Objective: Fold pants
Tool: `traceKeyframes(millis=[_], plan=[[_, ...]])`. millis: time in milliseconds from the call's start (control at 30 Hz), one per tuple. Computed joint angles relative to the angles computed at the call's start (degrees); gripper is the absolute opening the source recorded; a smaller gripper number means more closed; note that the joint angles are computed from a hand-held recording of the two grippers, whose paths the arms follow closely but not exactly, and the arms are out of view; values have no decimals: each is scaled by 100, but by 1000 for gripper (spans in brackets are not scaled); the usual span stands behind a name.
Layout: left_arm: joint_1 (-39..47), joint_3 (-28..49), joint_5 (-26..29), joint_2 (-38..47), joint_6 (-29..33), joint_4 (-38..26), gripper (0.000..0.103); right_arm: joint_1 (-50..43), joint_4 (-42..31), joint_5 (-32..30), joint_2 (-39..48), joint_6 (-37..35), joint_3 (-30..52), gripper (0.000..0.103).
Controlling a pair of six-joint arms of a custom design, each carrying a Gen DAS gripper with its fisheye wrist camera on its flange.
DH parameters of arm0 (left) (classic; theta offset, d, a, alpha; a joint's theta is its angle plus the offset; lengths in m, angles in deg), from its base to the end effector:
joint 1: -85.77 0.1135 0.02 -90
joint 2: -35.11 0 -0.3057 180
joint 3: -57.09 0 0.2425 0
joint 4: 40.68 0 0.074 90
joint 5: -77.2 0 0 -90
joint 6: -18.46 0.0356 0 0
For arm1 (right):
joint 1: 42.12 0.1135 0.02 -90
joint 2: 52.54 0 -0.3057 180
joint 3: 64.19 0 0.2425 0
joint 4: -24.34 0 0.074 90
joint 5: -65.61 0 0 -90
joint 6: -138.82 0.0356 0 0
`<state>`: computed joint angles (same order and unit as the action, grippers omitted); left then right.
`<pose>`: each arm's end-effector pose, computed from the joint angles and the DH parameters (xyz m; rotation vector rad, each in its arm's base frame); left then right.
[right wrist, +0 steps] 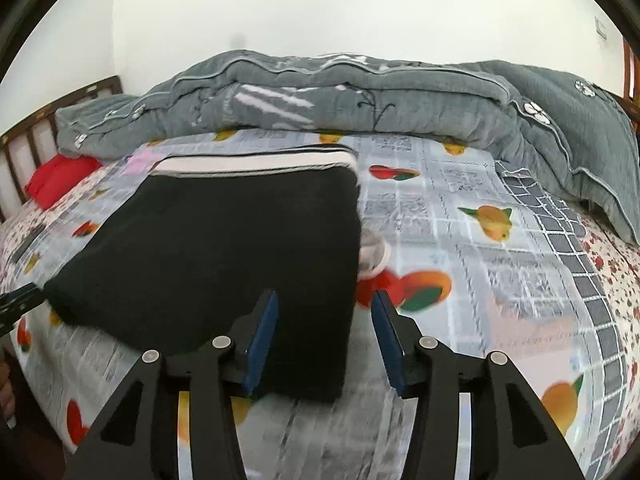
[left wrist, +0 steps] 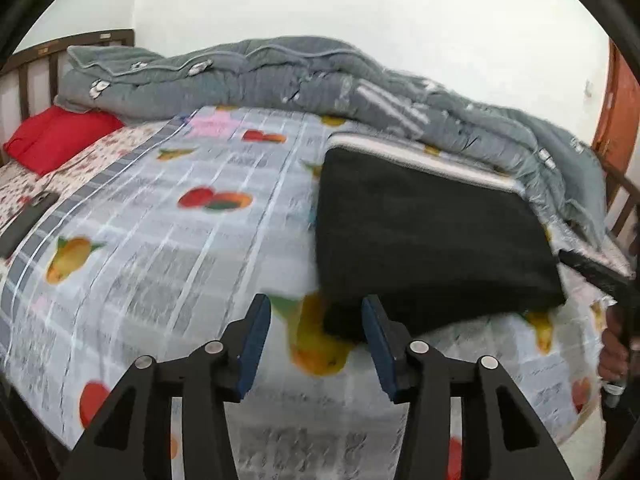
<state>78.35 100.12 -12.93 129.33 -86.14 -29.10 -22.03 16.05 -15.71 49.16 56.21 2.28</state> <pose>0.2766 -0.0359 0.1595 -0.1434 2.2655 -0.2014 0.3392 0.1184 0.1978 -0.1814 2.3133 0.0656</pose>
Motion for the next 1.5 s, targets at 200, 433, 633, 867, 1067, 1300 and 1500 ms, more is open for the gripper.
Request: traceKeyframes(millis=[200, 433, 633, 867, 1067, 1300, 1500], plan=[[232, 1324, 700, 849, -210, -669, 51, -315, -648, -484, 671, 112, 938, 55], [218, 3068, 869, 2185, -248, -1810, 51, -359, -645, -727, 1184, -97, 1496, 57], [200, 4145, 826, 2777, -187, -2279, 51, -399, -1074, -755, 1775, 16, 2505, 57], [216, 4187, 790, 2806, -414, -2280, 51, -308, -1690, -446, 2186, 166, 3344, 57], [70, 2953, 520, 2155, -546, -1607, 51, -121, -1193, -175, 1448, 121, 2164, 57], [-280, 1622, 84, 1076, -786, -1357, 51, -68, -963, -169, 559, 174, 764, 56], [-760, 888, -288, -80, -1097, -1550, 51, 130, -1045, 265, -553, 194, -94, 55]])
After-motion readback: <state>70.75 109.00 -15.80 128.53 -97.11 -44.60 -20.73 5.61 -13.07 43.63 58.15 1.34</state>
